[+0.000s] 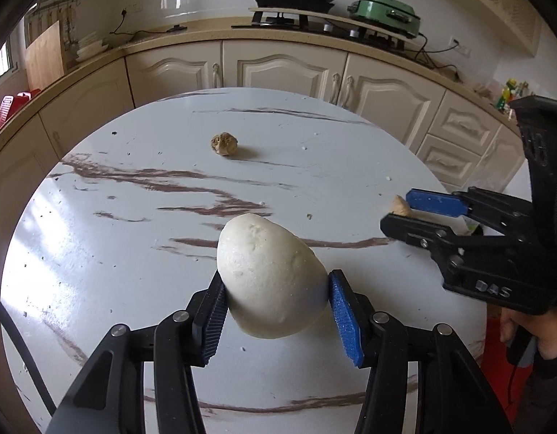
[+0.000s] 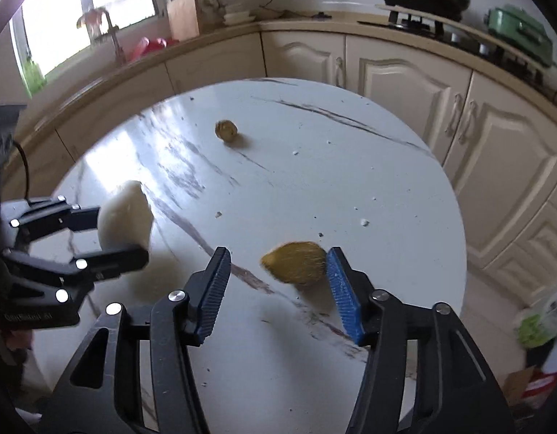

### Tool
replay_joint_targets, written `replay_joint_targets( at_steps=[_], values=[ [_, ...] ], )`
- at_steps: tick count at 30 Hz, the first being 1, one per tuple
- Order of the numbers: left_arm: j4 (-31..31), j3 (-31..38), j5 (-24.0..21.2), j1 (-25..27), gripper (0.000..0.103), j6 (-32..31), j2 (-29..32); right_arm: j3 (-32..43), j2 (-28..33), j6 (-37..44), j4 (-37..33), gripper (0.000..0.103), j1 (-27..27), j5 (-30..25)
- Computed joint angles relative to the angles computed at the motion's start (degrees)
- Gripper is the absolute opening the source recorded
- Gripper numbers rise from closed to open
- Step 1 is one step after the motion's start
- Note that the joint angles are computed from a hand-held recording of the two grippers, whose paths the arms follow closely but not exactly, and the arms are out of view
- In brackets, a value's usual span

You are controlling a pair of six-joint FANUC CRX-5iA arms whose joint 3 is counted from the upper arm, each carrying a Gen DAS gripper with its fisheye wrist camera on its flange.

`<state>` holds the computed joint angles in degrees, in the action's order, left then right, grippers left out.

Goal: Collect trash
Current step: 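Lift the white bun and ginger slice off the table, then carry the bun and ginger slice over the blue bin and open both tools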

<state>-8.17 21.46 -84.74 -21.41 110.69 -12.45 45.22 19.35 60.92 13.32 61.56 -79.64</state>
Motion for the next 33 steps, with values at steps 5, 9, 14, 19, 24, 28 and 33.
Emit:
replay_joint_targets(
  at_steps=[5, 9, 14, 19, 24, 28, 33],
  values=[
    [-0.3, 1.0, -0.3, -0.5, 0.05, 0.2, 0.1, -1.7, -0.4, -1.6, 1.1, 0.03, -0.5, 0.0],
    [-1.8, 2.6, -1.4, -2.2, 0.05, 1.0, 0.5, -5.1, -2.7, -3.4, 1.3, 0.017, -0.8, 2.9],
    [-2.2, 4.3, -2.0, -3.2, 0.05, 1.0, 1.2, -7.7, -5.5, -3.8, -1.0, 0.017, -1.2, 4.6],
    [-3.8, 7.2, -2.4, -6.7, 0.05, 2.0, 2.6, -15.2, -12.8, -6.4, -4.3, 0.017, -1.5, 11.2],
    [-5.8, 11.0, -3.2, -11.9, 0.05, 3.5, 5.4, -22.3, -19.5, -9.5, -4.9, 0.016, -1.0, 16.3],
    [-7.4, 15.3, -4.6, -16.5, 0.05, 3.5, 9.1, -27.9, -24.7, -13.0, -2.2, 0.016, 0.0, 18.2],
    [-7.9, 22.7, -5.3, -21.4, 0.05, 3.3, 16.2, -35.4, -32.6, -19.0, 3.4, 0.015, 0.9, 16.8]
  ],
)
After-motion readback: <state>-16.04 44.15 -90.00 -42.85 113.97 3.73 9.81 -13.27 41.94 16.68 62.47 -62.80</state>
